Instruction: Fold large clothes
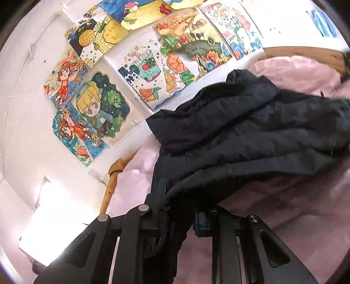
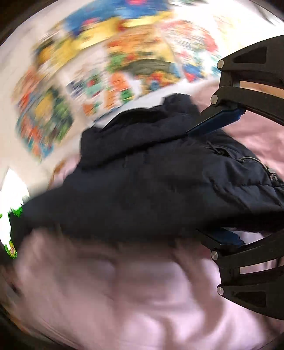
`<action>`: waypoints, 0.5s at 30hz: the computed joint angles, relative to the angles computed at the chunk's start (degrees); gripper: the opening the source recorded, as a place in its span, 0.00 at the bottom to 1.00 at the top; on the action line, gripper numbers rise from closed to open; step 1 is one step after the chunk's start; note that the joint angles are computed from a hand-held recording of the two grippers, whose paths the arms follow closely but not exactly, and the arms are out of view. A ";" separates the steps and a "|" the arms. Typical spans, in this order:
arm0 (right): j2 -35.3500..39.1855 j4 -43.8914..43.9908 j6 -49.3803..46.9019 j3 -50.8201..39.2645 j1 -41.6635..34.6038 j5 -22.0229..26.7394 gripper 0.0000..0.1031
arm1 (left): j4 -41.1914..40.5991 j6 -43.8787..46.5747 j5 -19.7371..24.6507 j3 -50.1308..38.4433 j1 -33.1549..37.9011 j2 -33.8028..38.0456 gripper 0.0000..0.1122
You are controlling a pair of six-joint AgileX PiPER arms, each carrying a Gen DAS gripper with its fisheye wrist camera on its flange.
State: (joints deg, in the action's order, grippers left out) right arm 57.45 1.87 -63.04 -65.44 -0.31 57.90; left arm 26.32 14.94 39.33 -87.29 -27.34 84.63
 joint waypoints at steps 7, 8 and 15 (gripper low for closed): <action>3.66 4.65 3.01 -4.80 -7.80 -1.83 0.12 | -6.06 5.70 1.15 2.03 2.54 -1.50 0.19; 5.26 6.24 4.67 -7.55 -9.39 -0.72 0.12 | -9.29 8.35 2.02 2.49 4.01 -1.97 0.22; 15.74 10.60 19.18 -26.32 -11.53 7.40 0.10 | -0.15 2.78 -0.04 10.47 4.02 -3.76 0.29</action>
State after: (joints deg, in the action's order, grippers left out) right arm 73.19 12.47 -43.87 -91.75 -11.83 65.30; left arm 26.17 17.72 39.28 -76.82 -23.32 80.87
